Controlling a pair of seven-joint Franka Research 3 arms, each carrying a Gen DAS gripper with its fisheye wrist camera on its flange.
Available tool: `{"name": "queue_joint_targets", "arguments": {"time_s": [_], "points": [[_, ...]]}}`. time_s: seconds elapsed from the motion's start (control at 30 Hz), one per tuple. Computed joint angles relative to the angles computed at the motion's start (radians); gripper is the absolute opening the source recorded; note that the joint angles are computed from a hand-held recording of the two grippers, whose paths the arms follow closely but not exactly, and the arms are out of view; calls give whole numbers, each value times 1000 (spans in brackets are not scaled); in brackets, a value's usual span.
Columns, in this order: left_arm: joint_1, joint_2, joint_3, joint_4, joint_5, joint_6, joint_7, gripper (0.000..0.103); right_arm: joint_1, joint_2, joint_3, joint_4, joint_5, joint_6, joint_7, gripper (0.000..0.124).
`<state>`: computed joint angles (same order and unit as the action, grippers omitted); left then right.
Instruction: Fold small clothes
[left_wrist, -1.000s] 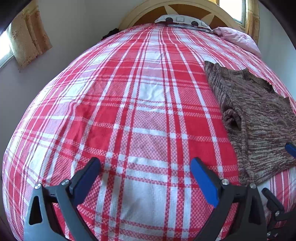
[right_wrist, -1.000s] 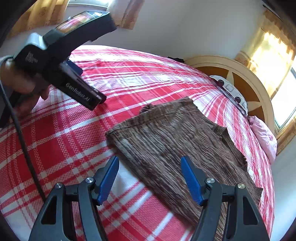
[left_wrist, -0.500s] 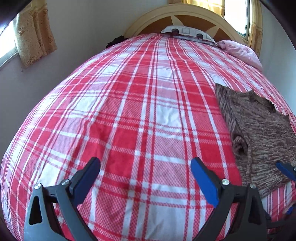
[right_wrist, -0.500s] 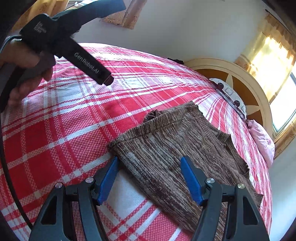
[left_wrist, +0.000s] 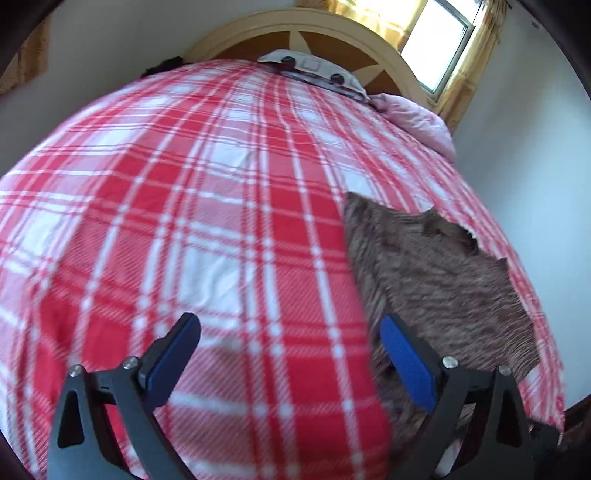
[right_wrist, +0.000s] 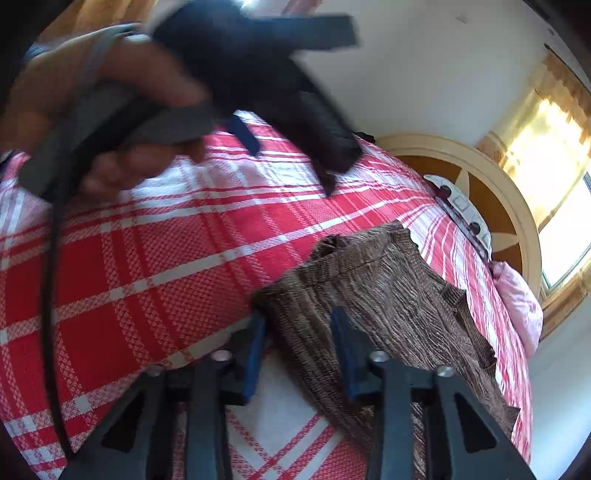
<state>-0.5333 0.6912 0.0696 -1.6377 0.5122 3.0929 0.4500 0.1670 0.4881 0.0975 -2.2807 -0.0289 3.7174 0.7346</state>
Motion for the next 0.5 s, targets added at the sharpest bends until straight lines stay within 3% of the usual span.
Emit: {"name": "queue_joint_targets", "arguments": {"time_s": [0.03, 0.17, 0.27, 0.4, 0.5], "points": [[52, 27, -67, 44, -14, -14, 52, 100, 10, 2, -6, -2, 9, 7, -9, 28], [132, 139, -197, 223, -66, -91, 213, 100, -27, 0, 18, 10, -18, -25, 35, 27], [154, 221, -257, 350, -126, -131, 306, 100, -46, 0, 28, 21, -33, -47, 68, 26], [138, 304, -265, 495, -187, -218, 382, 99, -25, 3, 12, 16, -19, -29, 60, 26], [131, 340, -263, 559, -219, -235, 429, 95, -29, 1, 15, 10, -23, -26, 68, 26]]}}
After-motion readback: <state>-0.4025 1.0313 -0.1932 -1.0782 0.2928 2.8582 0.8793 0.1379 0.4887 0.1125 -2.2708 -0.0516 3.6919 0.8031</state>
